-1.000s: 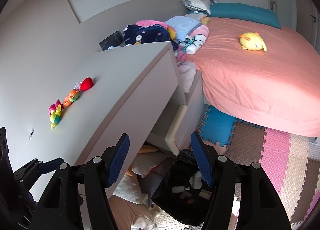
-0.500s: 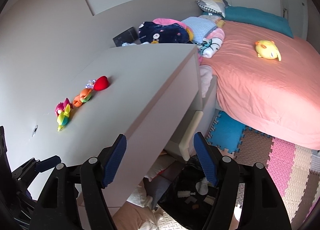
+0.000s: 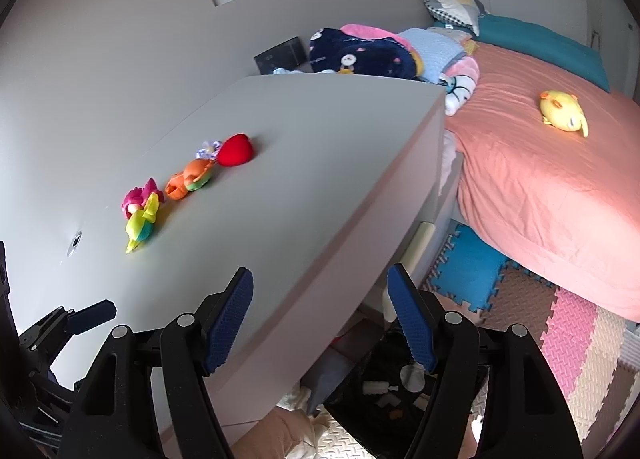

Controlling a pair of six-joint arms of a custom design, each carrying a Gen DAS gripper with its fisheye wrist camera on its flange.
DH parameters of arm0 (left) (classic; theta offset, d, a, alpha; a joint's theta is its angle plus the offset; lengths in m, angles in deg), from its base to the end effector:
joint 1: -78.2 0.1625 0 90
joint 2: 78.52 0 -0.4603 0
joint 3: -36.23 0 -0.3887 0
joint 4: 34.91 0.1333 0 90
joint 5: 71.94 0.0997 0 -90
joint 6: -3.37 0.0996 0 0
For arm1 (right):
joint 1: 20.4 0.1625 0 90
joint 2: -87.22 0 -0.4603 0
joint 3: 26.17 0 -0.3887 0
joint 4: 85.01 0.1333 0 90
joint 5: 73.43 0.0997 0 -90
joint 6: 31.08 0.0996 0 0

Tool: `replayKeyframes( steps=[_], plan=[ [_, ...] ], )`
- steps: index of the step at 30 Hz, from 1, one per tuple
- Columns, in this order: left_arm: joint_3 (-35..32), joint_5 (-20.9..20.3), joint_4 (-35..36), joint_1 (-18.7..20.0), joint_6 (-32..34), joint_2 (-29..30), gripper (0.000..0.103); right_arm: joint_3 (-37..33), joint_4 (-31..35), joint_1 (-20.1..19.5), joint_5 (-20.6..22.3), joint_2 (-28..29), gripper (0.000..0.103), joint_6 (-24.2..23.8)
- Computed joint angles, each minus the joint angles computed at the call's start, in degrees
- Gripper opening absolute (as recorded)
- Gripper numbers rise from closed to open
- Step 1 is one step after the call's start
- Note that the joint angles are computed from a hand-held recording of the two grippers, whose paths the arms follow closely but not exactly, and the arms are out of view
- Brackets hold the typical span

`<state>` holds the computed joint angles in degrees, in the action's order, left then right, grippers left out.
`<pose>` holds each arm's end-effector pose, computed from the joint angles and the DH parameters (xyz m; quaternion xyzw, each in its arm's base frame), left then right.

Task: Collect trash
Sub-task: 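Move both open tools back over the toys on the desk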

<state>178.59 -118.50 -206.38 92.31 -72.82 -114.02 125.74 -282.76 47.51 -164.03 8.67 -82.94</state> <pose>-0.2622 -0.2740 -0.0503 0.0790 0.9065 -0.3011 0.2852 -0.0058 -0.3659 0.2153 0.2439 -0.9236 0.2332 0.1818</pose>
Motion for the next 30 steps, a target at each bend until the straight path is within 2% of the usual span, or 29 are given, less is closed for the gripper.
replayKeyframes(
  steps=[10, 16, 30],
  plan=[
    [2.9, 1.4, 3.8, 1.4, -5.5, -3.7, 0.096, -1.7, -1.0, 3.7, -1.5, 4.8, 0.07, 2.6],
    [3.7, 2.7, 6.2, 3.4, -6.5, -5.7, 0.096, -3.1, -1.4, 5.4, -2.5, 7.8, 0.071, 3.8],
    [3.4, 5.2, 10.0, 11.0, -5.5, -9.1, 0.096, -7.1, -2.0, 10.5, -4.6, 15.0, 0.071, 5.6]
  ],
)
